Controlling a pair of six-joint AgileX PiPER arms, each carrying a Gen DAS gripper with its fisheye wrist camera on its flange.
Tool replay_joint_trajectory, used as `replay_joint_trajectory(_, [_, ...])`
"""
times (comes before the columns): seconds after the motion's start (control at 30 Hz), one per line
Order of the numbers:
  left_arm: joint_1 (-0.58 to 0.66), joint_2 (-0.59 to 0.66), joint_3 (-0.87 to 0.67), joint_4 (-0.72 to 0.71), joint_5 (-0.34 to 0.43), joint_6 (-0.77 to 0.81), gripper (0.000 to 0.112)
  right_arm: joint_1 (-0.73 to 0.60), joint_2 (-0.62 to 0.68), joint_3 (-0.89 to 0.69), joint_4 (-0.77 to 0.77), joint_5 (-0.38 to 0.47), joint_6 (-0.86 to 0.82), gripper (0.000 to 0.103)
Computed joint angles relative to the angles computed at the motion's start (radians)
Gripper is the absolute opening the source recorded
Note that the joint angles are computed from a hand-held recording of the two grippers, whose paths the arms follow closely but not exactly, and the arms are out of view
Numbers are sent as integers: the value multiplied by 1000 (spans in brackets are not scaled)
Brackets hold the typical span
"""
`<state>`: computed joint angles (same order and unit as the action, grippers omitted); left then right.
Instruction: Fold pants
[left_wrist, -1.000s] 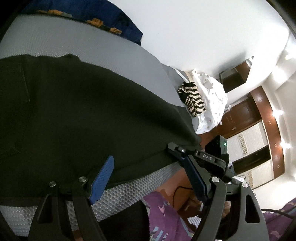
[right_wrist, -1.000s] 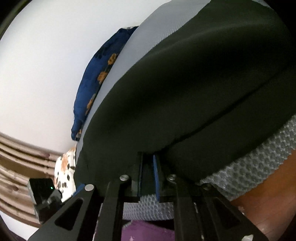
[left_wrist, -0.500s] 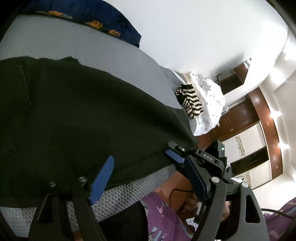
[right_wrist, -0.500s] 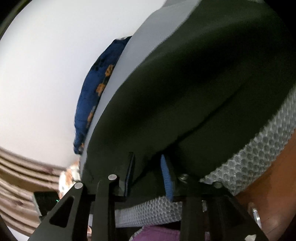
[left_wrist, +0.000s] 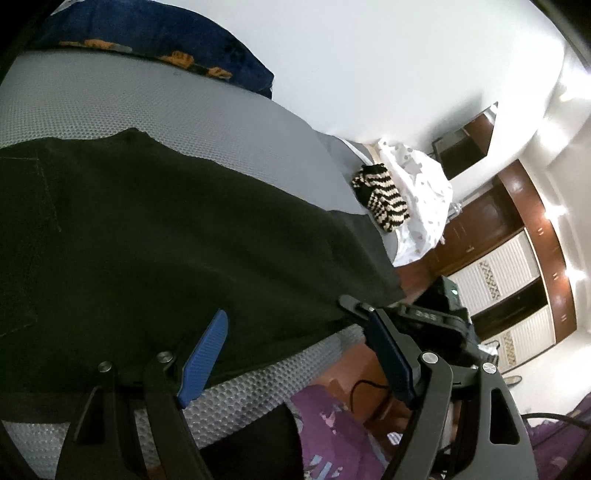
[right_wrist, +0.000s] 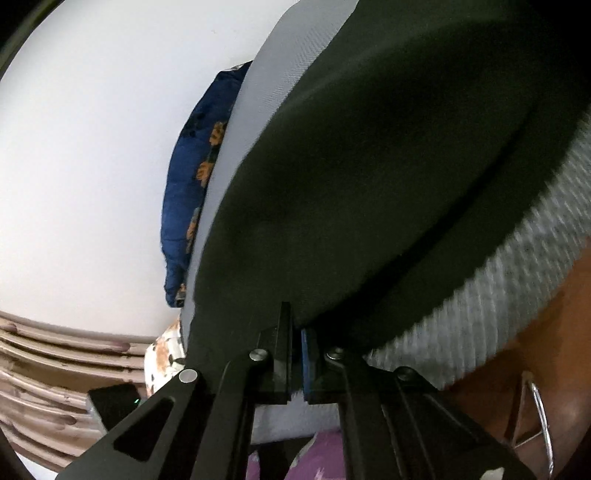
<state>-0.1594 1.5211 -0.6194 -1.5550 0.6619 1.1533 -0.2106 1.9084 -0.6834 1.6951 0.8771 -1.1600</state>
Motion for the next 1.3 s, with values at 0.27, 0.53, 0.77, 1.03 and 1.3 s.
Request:
replay_joint_trajectory(0.27, [-19, 26, 14, -3, -52, 28, 78, -23, 45, 22, -8, 16, -6, 3])
replay_joint_trajectory(0.53, [-9, 64, 33, 7, -79, 69, 78, -84, 93, 6, -62, 96, 33, 5])
replay_joint_trajectory(0.77, [74, -60, 148, -52, -30, 192, 78, -80, -108, 24, -242, 147, 71, 12])
replay_joint_trajectory(1.03, [234, -175, 281, -13, 18, 188, 78, 248, -75, -41, -120, 50, 56, 12])
replay_joint_trajectory(1.3, [401, -175, 286, 70, 100, 185, 78, 340, -74, -53, -105, -120, 110, 14])
